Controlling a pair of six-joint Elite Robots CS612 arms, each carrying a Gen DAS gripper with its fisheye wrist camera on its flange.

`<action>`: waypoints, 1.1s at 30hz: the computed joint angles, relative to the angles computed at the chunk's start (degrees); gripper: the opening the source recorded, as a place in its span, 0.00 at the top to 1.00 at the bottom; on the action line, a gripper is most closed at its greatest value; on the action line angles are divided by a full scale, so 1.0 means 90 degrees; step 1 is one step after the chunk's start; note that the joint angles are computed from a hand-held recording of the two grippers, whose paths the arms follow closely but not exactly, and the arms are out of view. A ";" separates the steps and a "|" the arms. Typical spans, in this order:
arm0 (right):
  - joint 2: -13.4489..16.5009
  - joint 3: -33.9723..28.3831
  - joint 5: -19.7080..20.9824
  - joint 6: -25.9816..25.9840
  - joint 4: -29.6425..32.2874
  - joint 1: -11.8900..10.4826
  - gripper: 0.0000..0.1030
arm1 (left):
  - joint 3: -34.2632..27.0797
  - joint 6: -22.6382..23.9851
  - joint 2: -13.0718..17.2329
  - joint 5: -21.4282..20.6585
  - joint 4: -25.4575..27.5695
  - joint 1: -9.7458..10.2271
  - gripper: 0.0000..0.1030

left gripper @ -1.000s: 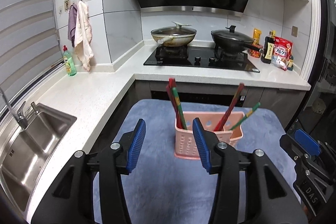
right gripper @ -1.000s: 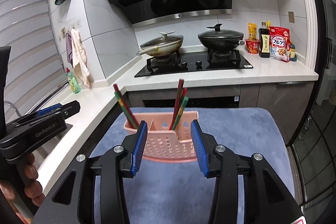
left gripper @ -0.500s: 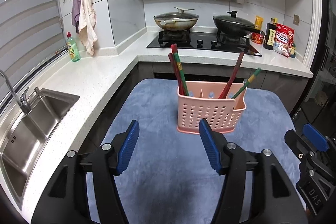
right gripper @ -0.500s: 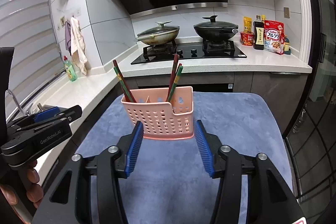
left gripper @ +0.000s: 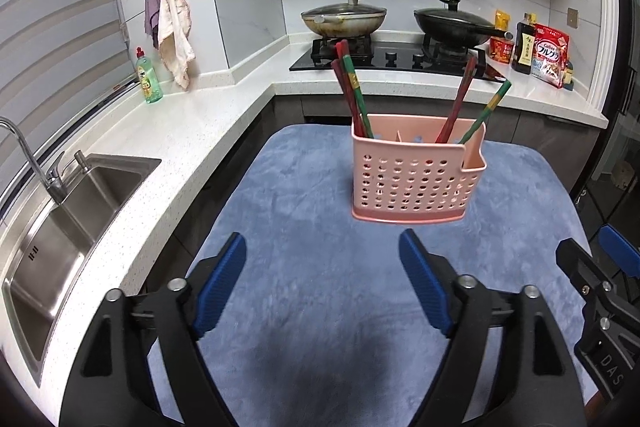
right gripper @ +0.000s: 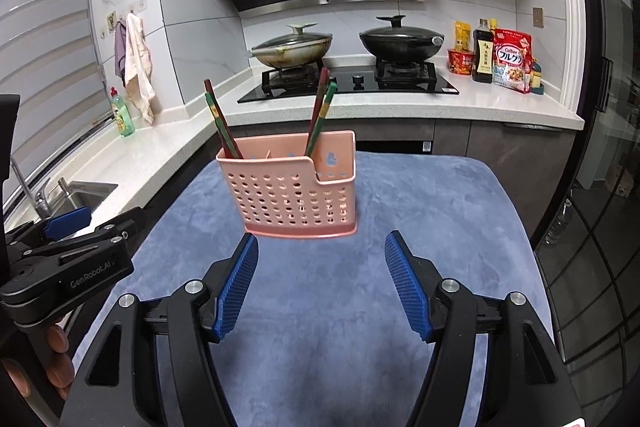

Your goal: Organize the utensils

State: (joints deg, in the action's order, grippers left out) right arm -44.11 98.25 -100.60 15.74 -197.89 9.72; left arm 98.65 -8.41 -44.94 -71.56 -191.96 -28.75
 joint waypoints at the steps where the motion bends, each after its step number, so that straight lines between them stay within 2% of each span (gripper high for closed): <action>1: 0.0008 -0.0002 -0.0007 0.0006 0.0013 0.0002 0.35 | 0.0007 0.0007 0.0011 0.0029 -0.0006 -0.0009 0.19; 4: 0.0042 0.0003 -0.0085 -0.0012 -0.0001 0.0016 0.27 | 0.0024 0.0037 0.0039 0.0121 -0.0029 -0.0032 0.13; 10: 0.0068 0.0006 -0.0019 0.0043 0.0113 -0.0005 0.26 | 0.0033 0.0038 0.0076 0.0116 0.0063 -0.0043 0.09; 13: 0.0091 -0.0001 -0.0094 0.0063 0.0144 0.0002 0.19 | 0.0048 0.0036 0.0090 0.0101 0.0091 -0.0045 0.09; 22: 0.0147 -0.0025 -0.0115 0.0055 0.0216 0.0019 0.15 | 0.0040 0.0008 0.0124 0.0125 0.0154 -0.0052 0.07; 24: 0.0152 -0.0036 -0.0142 0.0042 0.0244 0.0030 0.06 | 0.0044 0.0035 0.0134 0.0175 0.0178 -0.0065 0.07; 33: 0.0175 -0.0079 -0.0169 0.0083 0.0385 0.0052 0.06 | 0.0023 -0.0015 0.0145 0.0126 0.0305 -0.0056 0.07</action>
State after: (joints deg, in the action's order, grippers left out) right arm -42.54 97.54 -102.12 16.49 -194.42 10.19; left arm 98.86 -8.55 -43.63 -70.43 -189.21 -29.25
